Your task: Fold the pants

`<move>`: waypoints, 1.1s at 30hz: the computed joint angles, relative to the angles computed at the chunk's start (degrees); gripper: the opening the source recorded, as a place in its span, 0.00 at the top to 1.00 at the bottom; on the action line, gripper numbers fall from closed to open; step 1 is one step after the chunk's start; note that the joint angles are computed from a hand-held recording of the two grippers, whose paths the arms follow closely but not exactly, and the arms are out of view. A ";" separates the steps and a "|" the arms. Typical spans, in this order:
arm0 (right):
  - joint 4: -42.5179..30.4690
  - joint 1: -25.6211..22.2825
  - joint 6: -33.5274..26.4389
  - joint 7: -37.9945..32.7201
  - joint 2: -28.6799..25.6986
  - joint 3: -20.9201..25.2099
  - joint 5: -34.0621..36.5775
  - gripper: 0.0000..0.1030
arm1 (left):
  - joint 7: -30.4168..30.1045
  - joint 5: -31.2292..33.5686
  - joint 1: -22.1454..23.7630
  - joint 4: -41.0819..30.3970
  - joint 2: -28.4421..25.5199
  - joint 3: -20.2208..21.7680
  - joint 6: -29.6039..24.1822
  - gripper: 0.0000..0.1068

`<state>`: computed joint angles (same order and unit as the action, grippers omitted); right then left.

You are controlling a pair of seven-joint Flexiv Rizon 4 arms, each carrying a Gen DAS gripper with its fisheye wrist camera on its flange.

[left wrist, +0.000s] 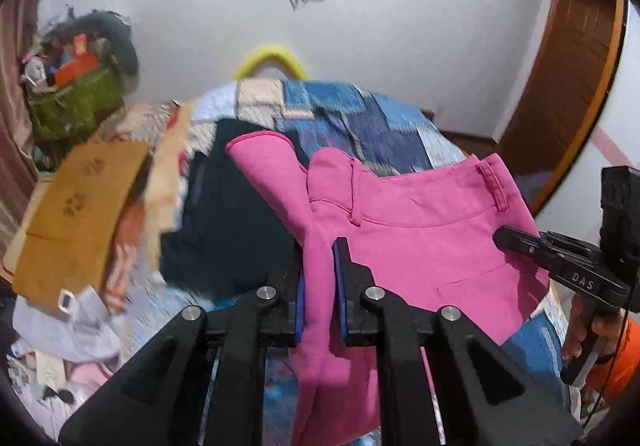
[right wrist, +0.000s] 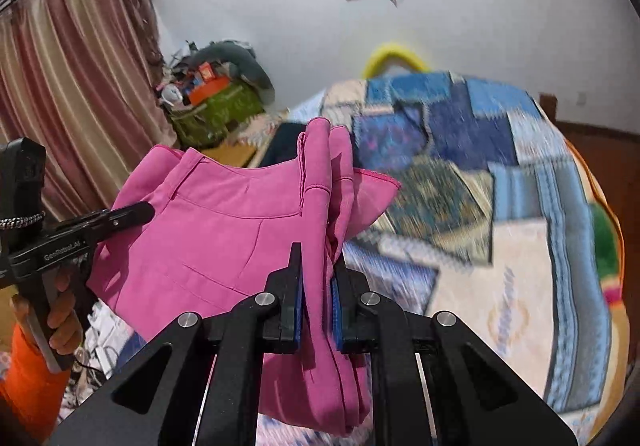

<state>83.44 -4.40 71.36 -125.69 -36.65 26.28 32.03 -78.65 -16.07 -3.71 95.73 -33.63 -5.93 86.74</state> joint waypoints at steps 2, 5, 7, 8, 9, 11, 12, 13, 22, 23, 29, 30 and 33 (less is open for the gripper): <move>-2.16 1.65 0.65 0.54 -1.10 -0.42 -0.88 0.91 | -0.57 0.43 -0.50 -2.47 -0.98 2.04 -0.40 0.89; -5.50 4.00 1.32 1.94 -3.24 -1.19 -2.93 0.91 | -1.40 1.41 -1.06 -5.94 -2.67 4.70 -0.96 0.89; -7.66 5.47 1.64 3.38 -4.80 -1.75 -4.64 0.91 | -1.96 1.95 -0.99 -8.59 -4.31 6.04 -1.35 0.89; -8.53 5.94 1.80 3.97 -5.49 -1.81 -5.38 0.91 | -2.35 2.29 -1.06 -9.89 -5.15 6.94 -1.66 0.89; -9.87 6.74 1.91 4.91 -6.52 -2.15 -6.34 0.91 | -3.01 2.68 -1.40 -11.82 -6.37 8.34 -2.43 0.89; -12.24 8.55 2.34 7.42 -8.51 -3.23 -8.45 0.91 | -4.59 3.86 -2.39 -15.95 -8.96 11.38 -4.75 0.89; -13.77 9.47 2.18 8.96 -9.77 -3.82 -9.63 0.91 | -5.65 4.67 -2.88 -18.04 -10.38 12.97 -5.69 0.90; -15.11 10.30 2.02 10.48 -10.90 -4.30 -10.73 0.91 | -6.79 5.55 -3.32 -20.13 -11.78 14.48 -6.61 0.90; -29.41 15.73 -2.30 21.75 -23.37 -7.54 -19.38 0.91 | -13.57 11.80 -1.24 -40.07 -26.17 18.88 -15.56 0.90; -31.04 16.16 -2.84 22.62 -24.82 -7.86 -20.01 0.91 | -14.05 12.60 -1.00 -42.24 -27.68 19.15 -16.50 0.90; -39.03 18.13 -10.94 25.94 -30.68 -10.07 -23.48 0.90 | -15.25 14.41 2.06 -55.89 -37.79 16.62 -26.53 0.90; -39.30 18.36 -12.36 26.19 -31.00 -10.58 -23.91 0.90 | -14.77 14.37 2.75 -58.01 -39.47 15.65 -28.93 0.90; -38.51 18.48 -13.01 26.69 -30.84 -11.27 -23.93 0.87 | -15.04 16.17 3.27 -56.45 -39.60 14.27 -27.66 0.84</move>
<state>44.92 14.07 58.35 -99.00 -67.50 15.01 8.10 -93.69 0.10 -0.43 39.28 -73.23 8.33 59.08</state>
